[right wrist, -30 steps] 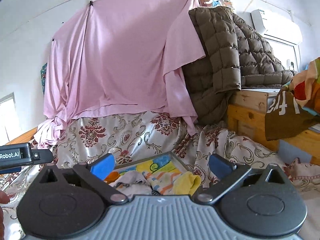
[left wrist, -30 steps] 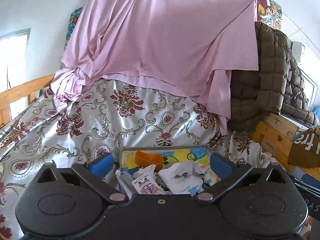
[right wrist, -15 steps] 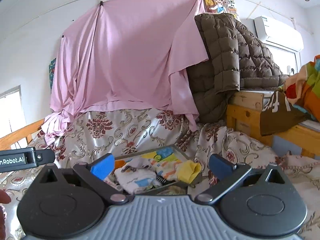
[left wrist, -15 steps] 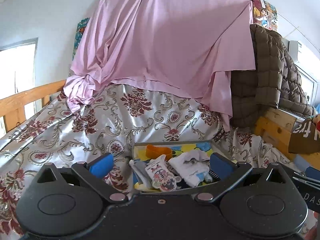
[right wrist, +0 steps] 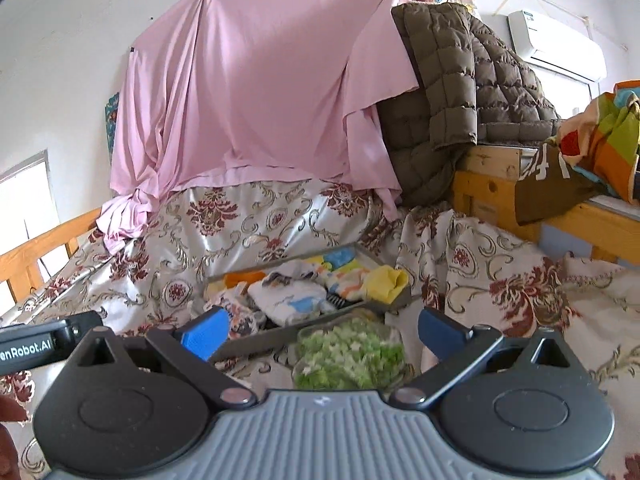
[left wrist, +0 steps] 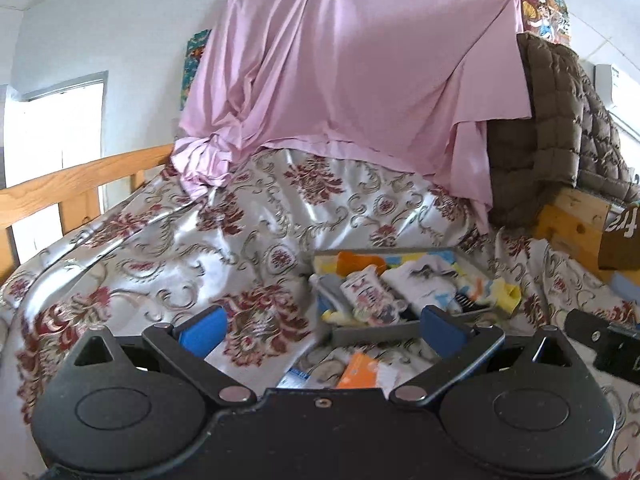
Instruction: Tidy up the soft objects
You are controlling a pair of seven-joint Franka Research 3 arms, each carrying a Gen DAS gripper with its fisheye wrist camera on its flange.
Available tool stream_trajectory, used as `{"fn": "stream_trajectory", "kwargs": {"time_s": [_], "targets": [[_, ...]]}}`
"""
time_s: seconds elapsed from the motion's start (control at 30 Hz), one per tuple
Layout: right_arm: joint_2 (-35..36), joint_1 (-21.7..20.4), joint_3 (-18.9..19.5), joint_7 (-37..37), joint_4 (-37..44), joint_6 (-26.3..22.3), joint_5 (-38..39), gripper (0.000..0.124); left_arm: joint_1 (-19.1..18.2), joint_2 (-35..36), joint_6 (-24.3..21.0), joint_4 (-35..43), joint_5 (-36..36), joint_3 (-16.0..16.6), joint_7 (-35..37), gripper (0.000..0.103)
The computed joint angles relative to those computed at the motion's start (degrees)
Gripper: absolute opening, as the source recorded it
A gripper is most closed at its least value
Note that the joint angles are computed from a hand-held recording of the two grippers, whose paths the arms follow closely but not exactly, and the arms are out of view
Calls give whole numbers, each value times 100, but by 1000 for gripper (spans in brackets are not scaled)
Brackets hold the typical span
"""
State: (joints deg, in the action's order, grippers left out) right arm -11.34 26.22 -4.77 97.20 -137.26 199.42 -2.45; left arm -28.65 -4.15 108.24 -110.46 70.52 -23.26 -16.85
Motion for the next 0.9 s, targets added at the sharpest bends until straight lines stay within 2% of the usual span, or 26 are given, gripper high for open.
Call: {"fn": "stream_trajectory", "kwargs": {"time_s": [0.1,0.2,0.5,0.6,0.7,0.8,0.9], "targets": [[-172,-59,135,-104,-181,-111,122,103,-41,-108,-109,-139,-129,-43,4,102],[-322,-555,815,-613,-338,-195,712,103,-43,-259,-89,-326,-255,-79,-59,102],[-714,-1413,2145,-1651,-678,-265,2047,103,-3,-600,-150,-822,-605,-244,-279,102],[-783,-1474,2301,-1800,-711,-388,2285,103,18,-671,-189,-915,-710,-274,-365,102],[-857,-1892,2799,-1961,-735,-453,2507,103,28,-721,-232,-985,-800,-305,-383,102],[-898,-2113,3068,-2001,-732,-553,2598,103,14,-667,-366,-959,-961,-332,-255,102],[-878,-2090,3059,-1969,-720,-651,2533,103,-11,-616,-432,-945,-1126,-316,-190,102]]}}
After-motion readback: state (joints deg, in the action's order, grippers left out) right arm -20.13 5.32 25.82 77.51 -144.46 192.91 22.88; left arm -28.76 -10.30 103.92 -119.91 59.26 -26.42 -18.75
